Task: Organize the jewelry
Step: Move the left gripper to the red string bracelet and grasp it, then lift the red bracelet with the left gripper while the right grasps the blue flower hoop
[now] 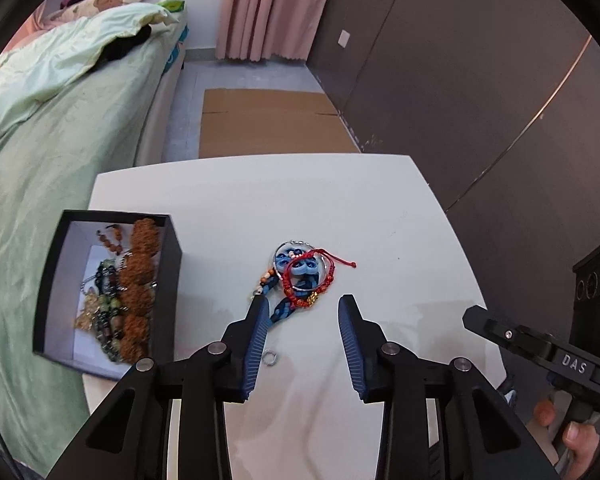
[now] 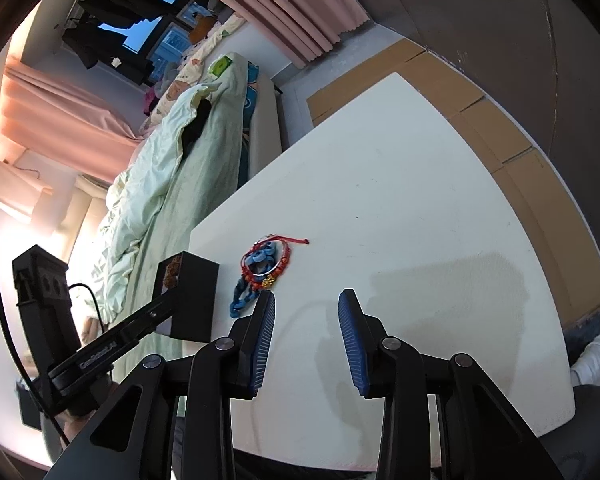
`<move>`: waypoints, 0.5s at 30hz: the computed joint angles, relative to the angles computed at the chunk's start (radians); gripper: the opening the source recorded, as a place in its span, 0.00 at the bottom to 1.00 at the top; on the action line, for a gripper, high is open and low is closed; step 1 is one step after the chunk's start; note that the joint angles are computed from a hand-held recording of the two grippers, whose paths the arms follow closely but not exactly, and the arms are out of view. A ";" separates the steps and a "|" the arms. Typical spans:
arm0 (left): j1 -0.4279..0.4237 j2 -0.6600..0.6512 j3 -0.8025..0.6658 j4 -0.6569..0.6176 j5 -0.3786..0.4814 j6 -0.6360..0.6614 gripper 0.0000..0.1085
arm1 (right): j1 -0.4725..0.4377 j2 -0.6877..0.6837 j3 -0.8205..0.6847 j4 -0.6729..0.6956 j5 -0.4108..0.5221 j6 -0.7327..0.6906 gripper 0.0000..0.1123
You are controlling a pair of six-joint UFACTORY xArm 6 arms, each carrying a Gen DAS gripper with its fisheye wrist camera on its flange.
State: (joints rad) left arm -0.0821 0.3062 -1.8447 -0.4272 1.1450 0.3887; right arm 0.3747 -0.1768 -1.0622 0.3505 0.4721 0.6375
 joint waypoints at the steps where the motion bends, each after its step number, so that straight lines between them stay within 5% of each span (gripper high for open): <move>1: -0.004 0.016 -0.019 0.004 0.009 -0.007 0.34 | -0.003 0.000 0.004 0.008 -0.001 -0.005 0.32; 15: -0.046 0.188 -0.199 0.102 0.090 -0.095 0.21 | -0.022 0.033 -0.009 0.058 0.016 -0.041 0.32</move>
State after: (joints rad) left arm -0.1278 0.4937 -2.0442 -0.3248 1.2347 0.2935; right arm 0.3524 -0.1441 -1.0708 0.4088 0.4880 0.5966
